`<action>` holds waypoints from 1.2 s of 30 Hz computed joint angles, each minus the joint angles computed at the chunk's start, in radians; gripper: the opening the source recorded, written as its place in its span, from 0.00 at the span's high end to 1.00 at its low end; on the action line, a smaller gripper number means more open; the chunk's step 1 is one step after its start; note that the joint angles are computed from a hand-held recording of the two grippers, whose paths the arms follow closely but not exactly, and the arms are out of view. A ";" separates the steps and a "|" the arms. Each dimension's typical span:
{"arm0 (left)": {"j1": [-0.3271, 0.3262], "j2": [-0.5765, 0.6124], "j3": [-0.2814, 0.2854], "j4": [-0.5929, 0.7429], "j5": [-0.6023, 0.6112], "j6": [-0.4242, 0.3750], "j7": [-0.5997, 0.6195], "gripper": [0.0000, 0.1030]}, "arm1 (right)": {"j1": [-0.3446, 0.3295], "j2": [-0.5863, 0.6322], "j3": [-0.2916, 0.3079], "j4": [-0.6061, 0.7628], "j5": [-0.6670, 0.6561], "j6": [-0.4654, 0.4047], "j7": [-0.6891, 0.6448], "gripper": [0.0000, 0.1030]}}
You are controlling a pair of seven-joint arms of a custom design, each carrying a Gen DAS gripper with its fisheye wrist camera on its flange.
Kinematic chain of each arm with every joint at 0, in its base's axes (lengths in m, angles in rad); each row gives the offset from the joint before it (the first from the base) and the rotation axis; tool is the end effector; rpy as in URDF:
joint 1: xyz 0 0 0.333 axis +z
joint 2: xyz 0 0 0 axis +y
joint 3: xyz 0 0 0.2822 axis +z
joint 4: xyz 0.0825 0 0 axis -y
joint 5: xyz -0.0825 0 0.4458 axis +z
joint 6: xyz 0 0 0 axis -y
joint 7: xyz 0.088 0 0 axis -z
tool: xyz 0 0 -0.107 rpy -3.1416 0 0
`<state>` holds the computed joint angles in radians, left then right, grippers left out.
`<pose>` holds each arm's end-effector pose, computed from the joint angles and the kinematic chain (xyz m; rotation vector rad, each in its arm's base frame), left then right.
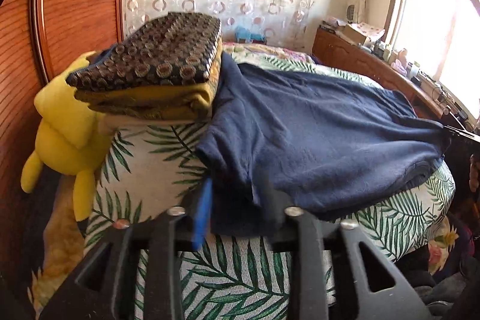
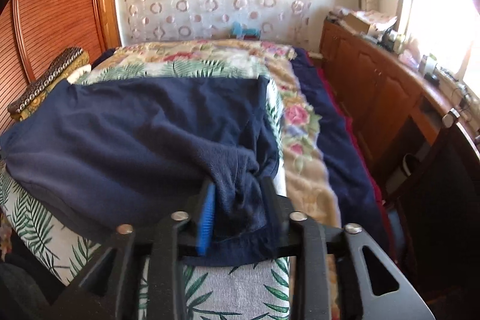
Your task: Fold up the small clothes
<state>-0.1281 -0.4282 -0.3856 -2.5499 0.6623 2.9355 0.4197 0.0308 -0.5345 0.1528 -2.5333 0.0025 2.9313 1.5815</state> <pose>0.4314 -0.2859 0.4181 -1.7567 1.7502 -0.9509 0.4975 0.0955 0.5117 -1.8100 1.4974 -0.8238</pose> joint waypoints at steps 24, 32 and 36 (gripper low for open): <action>-0.011 0.067 0.033 0.036 0.061 -0.055 -0.052 0.25 | 0.142 0.102 0.075 -0.041 0.063 0.118 -0.041 0.23; -0.009 0.080 0.039 0.022 0.020 -0.020 -0.043 0.25 | 0.129 0.160 0.072 -0.008 0.009 0.096 0.020 0.21; -0.009 0.081 0.038 0.023 0.018 -0.026 -0.036 0.25 | 0.073 0.182 0.127 0.001 -0.048 0.143 0.087 0.14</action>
<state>-0.1373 -0.3469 -0.3471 -2.5266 0.6805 2.9099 0.3839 0.1040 -0.3529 0.2797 -2.5319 -0.0456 3.0743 1.6686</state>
